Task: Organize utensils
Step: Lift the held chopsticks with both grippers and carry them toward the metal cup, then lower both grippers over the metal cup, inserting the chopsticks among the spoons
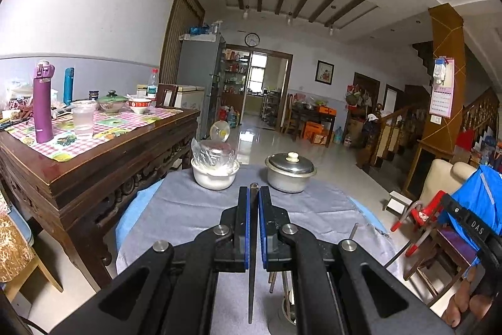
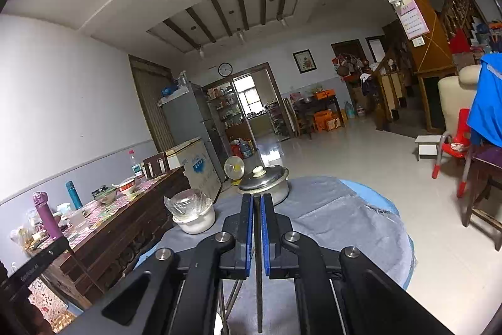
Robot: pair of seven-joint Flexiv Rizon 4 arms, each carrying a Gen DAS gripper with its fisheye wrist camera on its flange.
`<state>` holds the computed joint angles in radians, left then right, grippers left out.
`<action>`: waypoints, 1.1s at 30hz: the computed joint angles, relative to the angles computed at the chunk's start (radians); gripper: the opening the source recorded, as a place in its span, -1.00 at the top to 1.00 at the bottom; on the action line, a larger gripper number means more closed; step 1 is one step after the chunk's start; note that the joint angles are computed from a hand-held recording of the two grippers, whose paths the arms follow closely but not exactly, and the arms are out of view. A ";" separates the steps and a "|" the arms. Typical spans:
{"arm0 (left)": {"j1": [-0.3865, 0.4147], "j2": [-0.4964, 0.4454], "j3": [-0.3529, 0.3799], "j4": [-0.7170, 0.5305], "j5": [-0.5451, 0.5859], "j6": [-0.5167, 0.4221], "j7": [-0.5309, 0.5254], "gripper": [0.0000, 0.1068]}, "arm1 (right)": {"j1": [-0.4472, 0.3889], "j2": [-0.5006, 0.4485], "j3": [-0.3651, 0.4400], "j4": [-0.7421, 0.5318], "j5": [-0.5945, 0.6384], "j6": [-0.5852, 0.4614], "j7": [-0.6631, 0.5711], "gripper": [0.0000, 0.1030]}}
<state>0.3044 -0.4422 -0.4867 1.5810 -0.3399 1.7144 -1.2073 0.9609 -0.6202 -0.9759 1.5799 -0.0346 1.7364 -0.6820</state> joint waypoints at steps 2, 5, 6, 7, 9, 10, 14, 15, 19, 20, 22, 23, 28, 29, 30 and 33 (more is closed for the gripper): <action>0.018 0.006 -0.025 0.007 0.007 0.015 0.005 0.90 | 0.007 0.004 -0.007 0.006 0.003 0.011 -0.006 0.89; 0.063 0.017 -0.082 0.024 0.021 0.025 0.004 0.90 | 0.013 0.010 -0.010 0.012 0.016 0.023 -0.020 0.89; 0.077 0.020 -0.099 0.027 0.026 0.026 0.002 0.90 | 0.014 0.012 -0.008 0.012 0.020 0.025 -0.025 0.89; 0.091 0.023 -0.118 0.029 0.032 0.029 0.001 0.90 | 0.020 0.011 -0.015 0.013 0.025 0.025 -0.029 0.89; 0.115 0.027 -0.149 0.031 0.042 0.029 -0.003 0.90 | 0.031 0.012 -0.025 0.017 0.037 0.030 -0.036 0.89; 0.128 0.028 -0.167 0.031 0.046 0.029 -0.005 0.90 | 0.033 0.012 -0.026 0.018 0.043 0.034 -0.040 0.89; 0.198 0.033 -0.256 0.040 0.068 0.041 -0.022 0.90 | 0.057 0.010 -0.048 0.025 0.076 0.056 -0.064 0.89; 0.208 0.032 -0.269 0.041 0.076 0.044 -0.029 0.90 | 0.057 0.011 -0.046 0.021 0.082 0.058 -0.072 0.89; 0.220 0.029 -0.285 0.032 0.107 0.047 -0.058 0.90 | 0.066 0.014 -0.039 0.016 0.103 0.070 -0.105 0.89; 0.217 0.027 -0.283 0.027 0.112 0.044 -0.064 0.90 | 0.067 0.013 -0.036 0.015 0.109 0.074 -0.112 0.89; 0.203 0.019 -0.271 0.016 0.116 0.040 -0.072 0.90 | 0.069 0.010 -0.033 0.011 0.125 0.086 -0.126 0.89; 0.202 0.014 -0.272 0.013 0.117 0.037 -0.074 0.90 | 0.071 0.007 -0.034 0.009 0.135 0.090 -0.132 0.89; 0.176 -0.001 -0.256 -0.010 0.095 0.009 -0.066 0.90 | 0.076 -0.001 -0.028 0.000 0.176 0.099 -0.156 0.89; 0.164 -0.003 -0.245 -0.015 0.090 0.009 -0.063 0.90 | 0.072 -0.003 -0.020 -0.006 0.180 0.098 -0.158 0.89; 0.154 -0.006 -0.236 -0.018 0.085 0.010 -0.060 0.90 | 0.064 -0.001 -0.008 -0.011 0.181 0.096 -0.160 0.89; 0.109 -0.009 -0.190 -0.031 0.074 0.004 -0.053 0.90 | 0.045 -0.007 0.015 -0.028 0.180 0.092 -0.162 0.89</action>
<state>0.4133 -0.4513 -0.6764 1.5504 -0.2659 1.7188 -1.2605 1.0059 -0.6268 -0.9614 1.5517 0.1458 1.8287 -0.8440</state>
